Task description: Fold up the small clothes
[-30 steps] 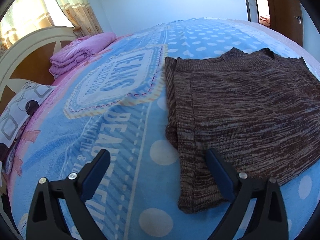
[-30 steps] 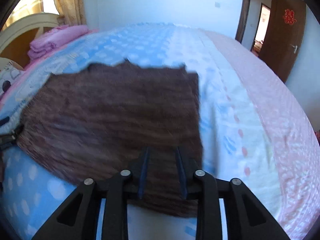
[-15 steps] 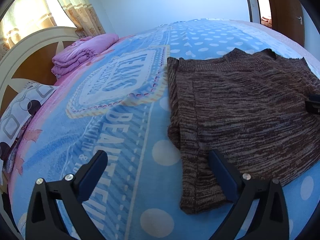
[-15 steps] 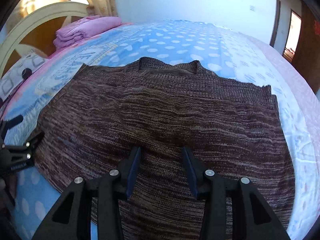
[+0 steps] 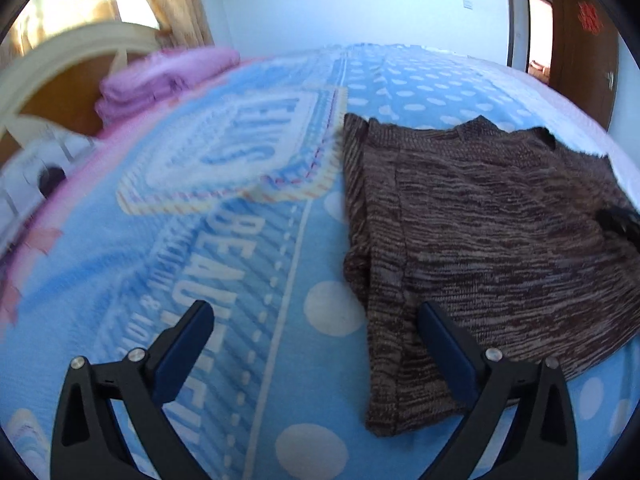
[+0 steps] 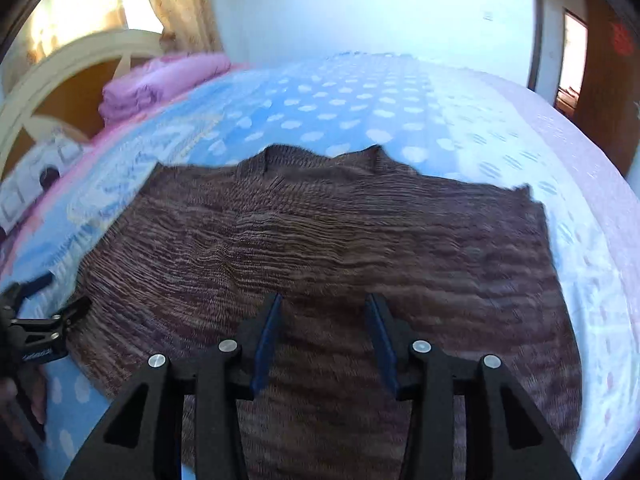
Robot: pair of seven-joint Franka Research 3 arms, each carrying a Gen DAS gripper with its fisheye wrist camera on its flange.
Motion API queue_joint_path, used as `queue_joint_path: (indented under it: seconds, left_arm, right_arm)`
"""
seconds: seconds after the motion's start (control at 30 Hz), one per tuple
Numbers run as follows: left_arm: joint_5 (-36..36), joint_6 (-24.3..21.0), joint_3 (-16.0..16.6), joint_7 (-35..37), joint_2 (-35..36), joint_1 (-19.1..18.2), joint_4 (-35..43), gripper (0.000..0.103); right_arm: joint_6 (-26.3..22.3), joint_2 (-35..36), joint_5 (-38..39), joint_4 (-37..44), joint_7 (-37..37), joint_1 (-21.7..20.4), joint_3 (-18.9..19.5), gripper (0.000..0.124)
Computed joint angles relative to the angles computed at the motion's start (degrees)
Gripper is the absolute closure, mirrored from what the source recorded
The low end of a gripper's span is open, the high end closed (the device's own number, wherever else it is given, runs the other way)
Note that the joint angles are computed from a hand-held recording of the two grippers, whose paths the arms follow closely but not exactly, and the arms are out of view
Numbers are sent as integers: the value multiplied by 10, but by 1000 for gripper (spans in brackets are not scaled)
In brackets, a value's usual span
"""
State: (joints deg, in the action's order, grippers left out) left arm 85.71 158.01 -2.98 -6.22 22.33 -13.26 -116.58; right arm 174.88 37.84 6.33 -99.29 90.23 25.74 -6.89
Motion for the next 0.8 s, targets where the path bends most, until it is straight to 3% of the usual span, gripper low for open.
queue_joint_path:
  seconds: [0.1,0.27,0.37,0.47,0.57,0.63,0.8]
  left_arm:
    - [4,-35,-2,7,1,-12,2,0]
    - [-13,-44,-2,28,8,-13,10,0]
    - [0,-36,0,12,1,-12,2,0]
    - [55,-3,4,-61,-17,-2,-15,0]
    - [64,28,-1,-85,-29,23,-26,0]
    - [39,35,-5,-60,-34,35,-31,0]
    - [16,0,-7,20,-30,29,-7,0]
  right_arm:
    - [-55,52,-21,87,31,24,-41,79]
    - [-140,120,-31,225,74,-10,-28,77]
    - [-166,139,-38,266,99,-23,-16,74]
    - [-113,106,-56,203,125,-6,-24,74]
    - [-51,65,-62,125,90,-9,2,74]
    - [-12,41,-63,75,67,0,6,74]
    - [48,1,-45,-10,32,36,-1,70]
